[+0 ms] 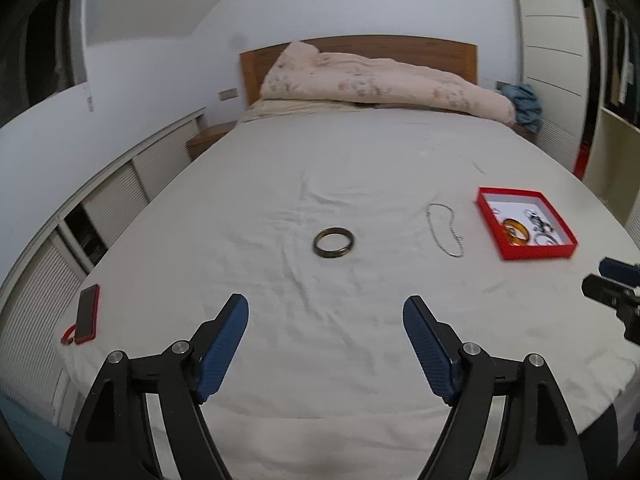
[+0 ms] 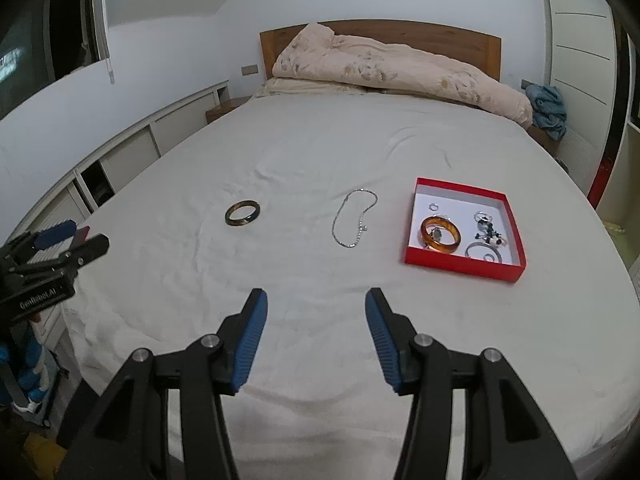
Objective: Organize jewelry
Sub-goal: 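Withdraw both open tools from the box back over the bed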
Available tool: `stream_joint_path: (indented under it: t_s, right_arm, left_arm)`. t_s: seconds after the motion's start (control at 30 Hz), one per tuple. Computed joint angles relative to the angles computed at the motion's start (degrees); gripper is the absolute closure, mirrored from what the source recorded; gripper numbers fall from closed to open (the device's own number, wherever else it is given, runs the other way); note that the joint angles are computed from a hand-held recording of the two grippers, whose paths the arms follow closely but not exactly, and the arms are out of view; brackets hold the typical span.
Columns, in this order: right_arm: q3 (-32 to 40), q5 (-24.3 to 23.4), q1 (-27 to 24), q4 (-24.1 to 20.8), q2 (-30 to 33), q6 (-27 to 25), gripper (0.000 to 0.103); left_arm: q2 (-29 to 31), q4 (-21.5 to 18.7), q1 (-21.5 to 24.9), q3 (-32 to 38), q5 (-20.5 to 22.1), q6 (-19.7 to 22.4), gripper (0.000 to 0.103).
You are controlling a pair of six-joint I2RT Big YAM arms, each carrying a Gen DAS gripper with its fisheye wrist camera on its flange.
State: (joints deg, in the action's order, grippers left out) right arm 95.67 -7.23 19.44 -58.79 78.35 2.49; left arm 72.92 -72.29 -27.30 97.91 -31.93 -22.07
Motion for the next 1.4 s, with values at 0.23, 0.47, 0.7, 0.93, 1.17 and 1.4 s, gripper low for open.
stream_joint_path:
  t_s: [0.23,0.47,0.7,0.93,1.17,1.4]
  right_arm:
    - [0.7,3.5,2.1,0.0,2.0,-1.2,0.05]
    - [3.5,6.3,3.6,-1.5,4.8,-1.9,0.049]
    - [6.8,7.3,3.9,-4.0,7.6,-1.4,0.049]
    - [9.8,7.2,3.9,-6.1,10.9,-1.2,0.049]
    - [12.9,7.1,3.8,-7.8,14.4,-1.4,0.049]
    - [16.6,7.3,3.9,-9.8,18.1,-1.6,0.049]
  left_arm:
    - [1.8,-1.6,2.0,0.4,0.3,-1.3,0.023]
    - [4.0,-4.6,3.9,1.5,3.7,-1.0,0.023]
    - [5.7,-4.3,5.6,1.8,6.9,-1.0,0.02]
    - [7.6,-4.2,7.3,2.3,8.8,-1.0,0.018]
    - [9.7,-3.7,9.7,2.5,11.4,-0.5,0.018]
    - [11.4,-2.8,11.4,2.5,12.5,0.0,0.018]
